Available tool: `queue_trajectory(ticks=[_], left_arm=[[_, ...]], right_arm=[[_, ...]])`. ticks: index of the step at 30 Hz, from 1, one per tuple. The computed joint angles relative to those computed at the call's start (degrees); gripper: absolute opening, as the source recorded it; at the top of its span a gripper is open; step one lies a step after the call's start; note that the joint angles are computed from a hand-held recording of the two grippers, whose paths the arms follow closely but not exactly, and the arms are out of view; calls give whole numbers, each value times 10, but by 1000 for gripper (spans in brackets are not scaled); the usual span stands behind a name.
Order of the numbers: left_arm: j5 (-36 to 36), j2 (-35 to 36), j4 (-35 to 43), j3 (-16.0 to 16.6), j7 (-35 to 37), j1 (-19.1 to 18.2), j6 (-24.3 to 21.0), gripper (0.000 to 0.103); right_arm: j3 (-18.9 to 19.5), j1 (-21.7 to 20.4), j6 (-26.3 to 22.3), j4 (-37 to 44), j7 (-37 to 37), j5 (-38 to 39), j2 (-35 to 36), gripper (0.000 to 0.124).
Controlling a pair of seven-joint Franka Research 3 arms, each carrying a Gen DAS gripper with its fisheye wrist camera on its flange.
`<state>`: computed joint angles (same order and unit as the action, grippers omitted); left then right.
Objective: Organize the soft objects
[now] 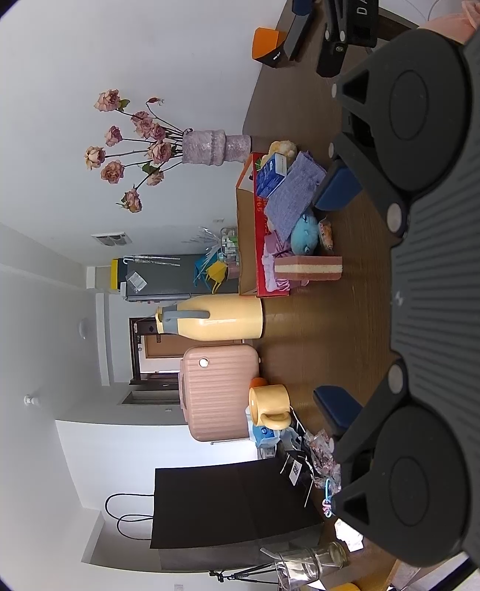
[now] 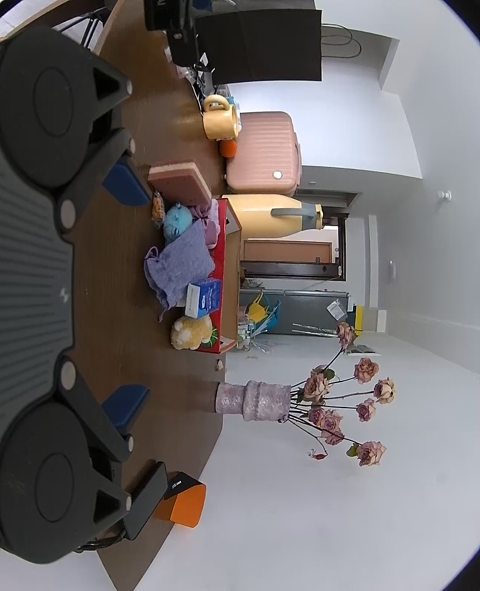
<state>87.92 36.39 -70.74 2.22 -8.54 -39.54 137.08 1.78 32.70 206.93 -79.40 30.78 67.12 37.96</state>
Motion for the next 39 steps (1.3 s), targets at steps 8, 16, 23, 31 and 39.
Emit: queue_trajectory(ticks=[8,16,23,31,39], left_arm=[[0,3,4,1,0,-1,0,103],[-2,4,5,3,2,-1,2,103],[1,1,1,2,-1,-1,1,103],[3,-3,-5,0,-5,0,3,103],[-15,37,61,8,34,9,6,103]], right_arm=[[-2,1,-2,-5,10,-13,-1,103],[-2,1,4,-8,19,-17,-1,103],[-5,2,2,-6,16,-14,0,103],[-2,0,4,2,10,-8,4,103],[9,-12,-8,17,26,-37,16,103]])
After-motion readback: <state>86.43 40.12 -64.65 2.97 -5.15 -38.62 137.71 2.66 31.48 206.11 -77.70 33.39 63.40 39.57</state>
